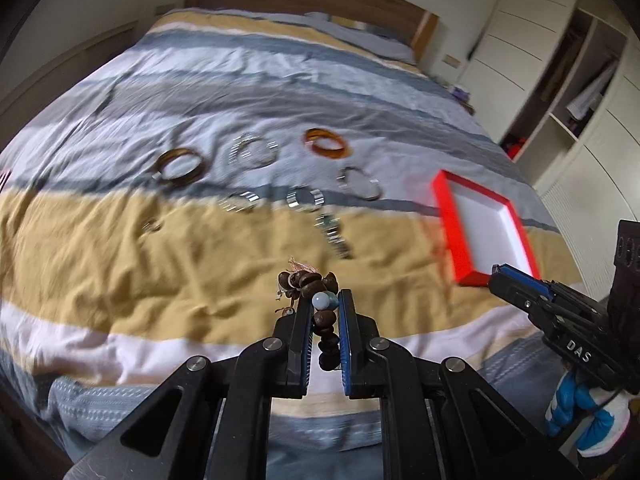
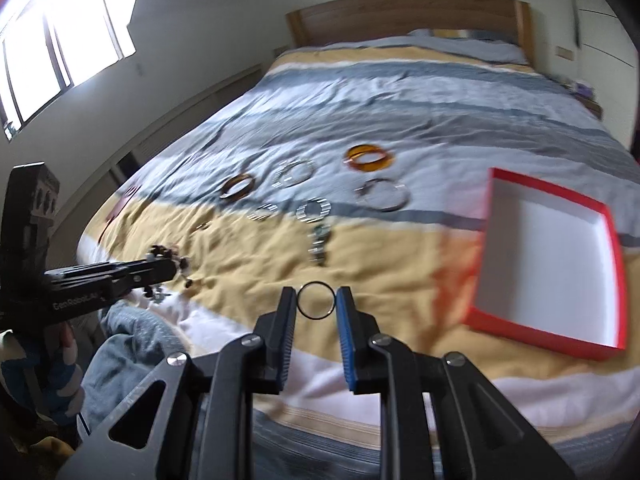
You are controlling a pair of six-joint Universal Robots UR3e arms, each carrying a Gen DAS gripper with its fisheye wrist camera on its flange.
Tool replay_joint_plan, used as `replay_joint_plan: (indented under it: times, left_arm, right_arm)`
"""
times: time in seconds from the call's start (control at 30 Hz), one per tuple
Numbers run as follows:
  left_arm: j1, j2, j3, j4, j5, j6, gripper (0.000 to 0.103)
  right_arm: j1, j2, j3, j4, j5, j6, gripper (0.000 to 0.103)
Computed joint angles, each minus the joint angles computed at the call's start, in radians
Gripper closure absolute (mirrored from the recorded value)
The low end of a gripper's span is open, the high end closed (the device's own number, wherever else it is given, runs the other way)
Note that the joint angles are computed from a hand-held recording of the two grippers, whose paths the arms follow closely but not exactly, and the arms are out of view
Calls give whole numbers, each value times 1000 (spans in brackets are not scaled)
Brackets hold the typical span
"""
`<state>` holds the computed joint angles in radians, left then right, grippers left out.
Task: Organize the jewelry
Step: 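Carry both items into the red box and open both tools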
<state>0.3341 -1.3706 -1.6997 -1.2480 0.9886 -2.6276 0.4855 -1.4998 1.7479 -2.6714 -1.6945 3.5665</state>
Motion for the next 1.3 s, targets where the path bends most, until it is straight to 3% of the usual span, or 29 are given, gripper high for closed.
replay_joint_plan:
  times: [0.2, 0.47, 0.67, 0.8, 1.23, 1.3]
  left_arm:
    - [-303, -197, 233, 66, 16, -145, 92]
    - [-635, -644, 778, 50, 59, -305, 92]
    - [-751, -1046, 1317, -150, 157, -334, 92]
    - [-776, -1218, 1522, -268, 204, -342, 92]
    - [-808, -1190, 1313, -156, 283, -319, 91]
    - [-811, -1166, 1266, -127, 303, -324, 87]
  right_arm:
    - [-223, -295, 255, 38, 18, -55, 84]
    - [-620, -522, 453, 109, 211, -266, 84]
    - [-754, -423, 464, 55, 307, -375, 84]
    - [-767, -308, 441, 25, 314, -408, 84]
    - [-701, -163, 359, 87, 232, -479, 83]
    - [-691, -162, 350, 100, 215, -475, 82]
